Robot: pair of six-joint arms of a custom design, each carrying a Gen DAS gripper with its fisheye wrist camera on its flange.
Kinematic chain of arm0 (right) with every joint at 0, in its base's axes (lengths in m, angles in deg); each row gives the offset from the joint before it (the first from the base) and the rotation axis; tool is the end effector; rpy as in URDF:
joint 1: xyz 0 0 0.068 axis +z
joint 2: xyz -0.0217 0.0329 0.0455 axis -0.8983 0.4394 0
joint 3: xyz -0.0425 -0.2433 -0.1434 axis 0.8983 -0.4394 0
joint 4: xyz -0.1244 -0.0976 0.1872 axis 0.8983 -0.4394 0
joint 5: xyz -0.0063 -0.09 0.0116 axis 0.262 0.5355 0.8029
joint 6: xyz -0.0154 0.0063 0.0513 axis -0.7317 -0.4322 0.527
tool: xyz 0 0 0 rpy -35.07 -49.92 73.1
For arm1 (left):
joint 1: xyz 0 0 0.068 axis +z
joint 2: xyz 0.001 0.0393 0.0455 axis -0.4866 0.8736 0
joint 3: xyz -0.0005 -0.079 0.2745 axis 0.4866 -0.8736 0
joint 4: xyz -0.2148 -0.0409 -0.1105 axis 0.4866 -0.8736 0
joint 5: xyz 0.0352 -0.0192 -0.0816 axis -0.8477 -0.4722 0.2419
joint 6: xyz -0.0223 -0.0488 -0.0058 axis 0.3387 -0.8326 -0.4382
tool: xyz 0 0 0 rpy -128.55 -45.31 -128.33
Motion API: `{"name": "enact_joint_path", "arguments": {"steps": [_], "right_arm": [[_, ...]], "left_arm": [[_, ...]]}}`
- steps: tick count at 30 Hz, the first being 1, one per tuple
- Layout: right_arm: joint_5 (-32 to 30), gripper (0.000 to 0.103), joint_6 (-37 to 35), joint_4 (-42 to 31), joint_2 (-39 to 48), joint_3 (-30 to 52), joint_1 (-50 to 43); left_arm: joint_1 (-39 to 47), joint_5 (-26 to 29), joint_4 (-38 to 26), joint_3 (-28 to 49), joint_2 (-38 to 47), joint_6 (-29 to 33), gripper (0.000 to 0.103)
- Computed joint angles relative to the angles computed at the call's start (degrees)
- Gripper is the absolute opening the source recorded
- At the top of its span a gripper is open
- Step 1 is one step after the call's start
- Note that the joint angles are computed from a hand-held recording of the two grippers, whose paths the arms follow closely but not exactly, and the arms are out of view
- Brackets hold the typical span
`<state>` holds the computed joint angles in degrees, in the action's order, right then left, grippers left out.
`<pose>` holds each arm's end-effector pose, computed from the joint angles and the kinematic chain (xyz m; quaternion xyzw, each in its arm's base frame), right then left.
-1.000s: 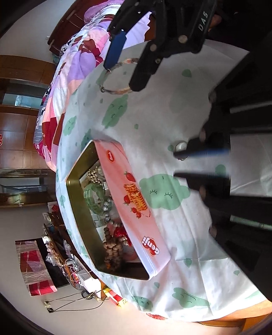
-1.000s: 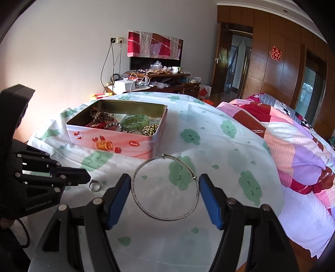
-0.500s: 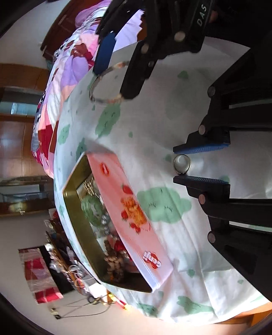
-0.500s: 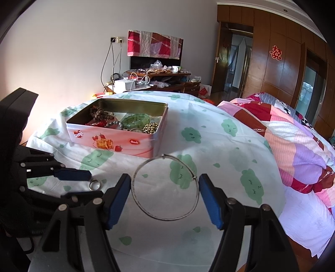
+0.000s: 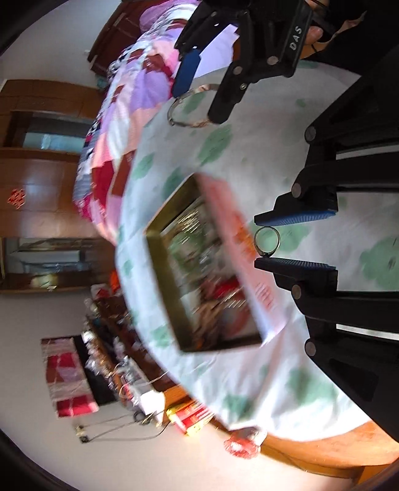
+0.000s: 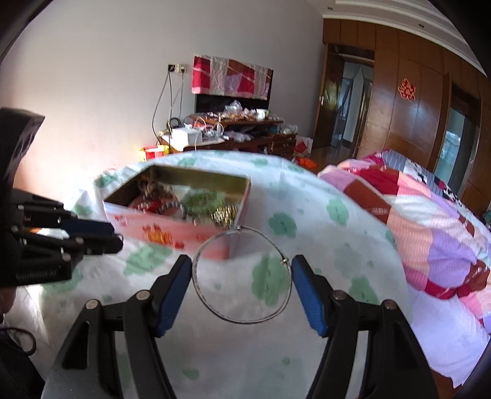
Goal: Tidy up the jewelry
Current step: 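Carry the ring and silver bangle over the tin with both tools, then open both tools to drop the ring and bangle into the tin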
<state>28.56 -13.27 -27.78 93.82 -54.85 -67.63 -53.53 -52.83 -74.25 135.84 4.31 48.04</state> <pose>0.2031 -0.0134 0.2141 -0.0195 0.8788 -0.0481 0.4744 0.2677 -0.1286 0.2286 0.3160 0.8708 -0.1248 0.3555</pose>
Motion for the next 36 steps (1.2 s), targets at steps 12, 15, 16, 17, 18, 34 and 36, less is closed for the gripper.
{"name": "enact_joint_path", "arguments": {"steps": [12, 15, 16, 17, 18, 34, 36], "right_arm": [[-1.36, 0.069, 0.08, 5.47, 17.08, 14.34, 2.29], [-2.33, 0.069, 0.52, 5.99, 21.93, 17.36, 2.09], [-2.23, 0.069, 0.6, 5.97, 22.5, 17.68, 2.19], [-1.91, 0.069, 0.55, 6.32, 23.95, 18.45, 2.41], [-1.55, 0.069, 0.41, 6.67, 25.24, 19.06, 2.8], [-1.03, 0.082, 0.11, 8.7, 29.46, 19.03, 3.48], [-0.34, 0.082, 0.5, 8.16, 28.77, 18.59, 3.22]], "left_arm": [[2.9, -4.83, 3.75, 10.06, 10.16, -0.98, 0.021], [3.13, -4.91, 3.61, 11.92, 12.39, -1.45, 0.021], [3.13, -5.06, 3.72, 12.49, 13.19, -1.55, 0.021], [3.02, -5.18, 3.73, 12.63, 13.42, -1.71, 0.021], [3.12, -5.1, 3.73, 13.2, 14.19, -1.83, 0.021], [3.57, -7.45, 6.44, 10.74, 14.02, -4.28, 0.071], [3.43, -7.85, 6.68, 10.16, 13.66, -4.38, 0.071]]}}
